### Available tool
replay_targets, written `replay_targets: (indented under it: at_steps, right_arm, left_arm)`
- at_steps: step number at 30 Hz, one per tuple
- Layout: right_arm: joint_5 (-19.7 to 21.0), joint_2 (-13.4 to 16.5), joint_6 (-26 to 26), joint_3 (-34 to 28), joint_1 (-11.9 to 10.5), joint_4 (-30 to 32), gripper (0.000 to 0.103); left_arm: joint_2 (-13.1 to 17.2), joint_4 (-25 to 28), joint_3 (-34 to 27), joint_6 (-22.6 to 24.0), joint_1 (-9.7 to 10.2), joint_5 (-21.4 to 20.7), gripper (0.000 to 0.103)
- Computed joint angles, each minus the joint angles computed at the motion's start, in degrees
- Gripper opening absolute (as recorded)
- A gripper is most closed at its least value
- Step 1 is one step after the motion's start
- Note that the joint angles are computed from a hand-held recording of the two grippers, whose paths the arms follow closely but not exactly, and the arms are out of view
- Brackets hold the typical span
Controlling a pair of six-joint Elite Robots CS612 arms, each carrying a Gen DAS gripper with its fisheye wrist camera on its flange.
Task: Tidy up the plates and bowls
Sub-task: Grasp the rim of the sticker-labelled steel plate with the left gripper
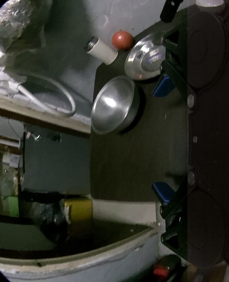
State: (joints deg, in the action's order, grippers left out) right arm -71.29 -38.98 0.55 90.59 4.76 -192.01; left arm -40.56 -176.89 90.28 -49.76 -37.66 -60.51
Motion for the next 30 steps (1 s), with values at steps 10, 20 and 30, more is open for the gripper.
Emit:
replay_targets:
  at_steps: [10, 20, 30]
  right_arm:
    - [-4.3, 2.4, 4.6, -3.4, -0.6, 4.9, 0.094]
    - [-3.6, 4.5, 7.3, -6.8, -0.7, 8.6, 0.067]
    - [-3.3, 6.1, 8.4, -9.5, -0.7, 10.1, 0.048]
  left_arm:
    - [4.6, 2.1, -8.1, 1.6, 0.57, -8.1, 0.102]
    - [7.4, 4.8, -13.3, 1.6, 1.15, -12.1, 0.086]
    - [8.5, 6.6, -15.7, 2.9, 1.42, -12.3, 0.066]
